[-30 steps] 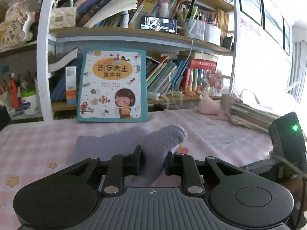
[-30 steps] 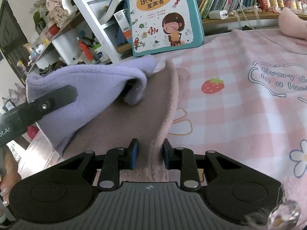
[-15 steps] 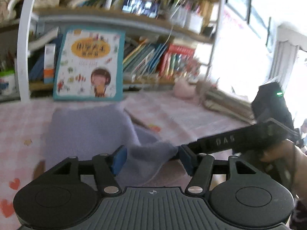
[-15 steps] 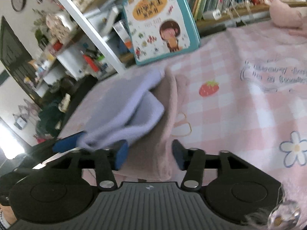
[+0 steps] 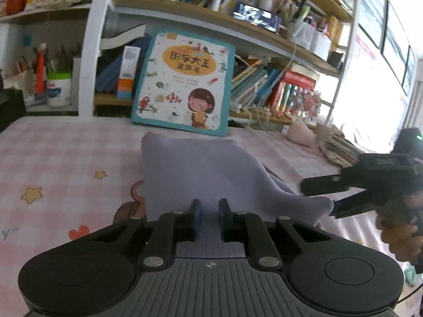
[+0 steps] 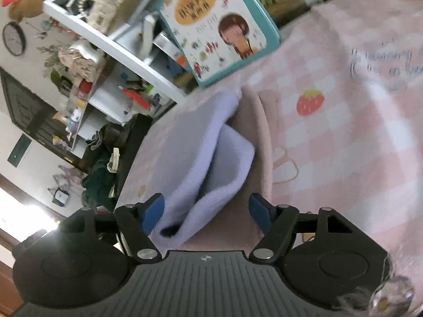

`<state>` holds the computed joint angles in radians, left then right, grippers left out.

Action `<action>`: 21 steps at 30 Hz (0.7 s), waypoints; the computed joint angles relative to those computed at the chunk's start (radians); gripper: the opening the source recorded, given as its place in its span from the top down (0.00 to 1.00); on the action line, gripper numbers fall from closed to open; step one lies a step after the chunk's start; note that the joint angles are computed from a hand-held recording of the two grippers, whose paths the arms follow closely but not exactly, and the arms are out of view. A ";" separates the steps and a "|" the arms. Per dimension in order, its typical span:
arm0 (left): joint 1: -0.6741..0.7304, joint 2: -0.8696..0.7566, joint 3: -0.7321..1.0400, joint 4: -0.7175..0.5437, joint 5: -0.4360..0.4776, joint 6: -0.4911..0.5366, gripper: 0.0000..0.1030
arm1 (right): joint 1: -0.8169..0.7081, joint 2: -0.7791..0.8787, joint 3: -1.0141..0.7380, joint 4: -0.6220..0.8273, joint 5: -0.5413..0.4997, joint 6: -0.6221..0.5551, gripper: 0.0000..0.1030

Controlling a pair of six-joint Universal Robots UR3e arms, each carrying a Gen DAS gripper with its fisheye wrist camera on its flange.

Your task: Fold clothes

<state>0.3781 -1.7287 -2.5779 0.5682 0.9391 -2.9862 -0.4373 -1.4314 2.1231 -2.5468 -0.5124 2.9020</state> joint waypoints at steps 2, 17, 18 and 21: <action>-0.015 -0.011 0.005 0.015 0.012 0.016 0.88 | 0.022 0.050 -0.005 -0.096 0.010 0.071 0.35; 0.007 -0.044 -0.034 0.027 -0.037 0.103 0.88 | 0.382 0.217 -0.261 -0.431 -0.476 0.071 0.57; 0.005 -0.045 -0.036 0.032 -0.033 0.103 0.87 | 0.410 0.206 -0.256 -0.457 -0.523 0.024 0.60; 0.003 -0.049 -0.035 0.042 -0.027 0.091 0.87 | 0.469 0.187 -0.167 -0.685 -0.595 -0.135 0.74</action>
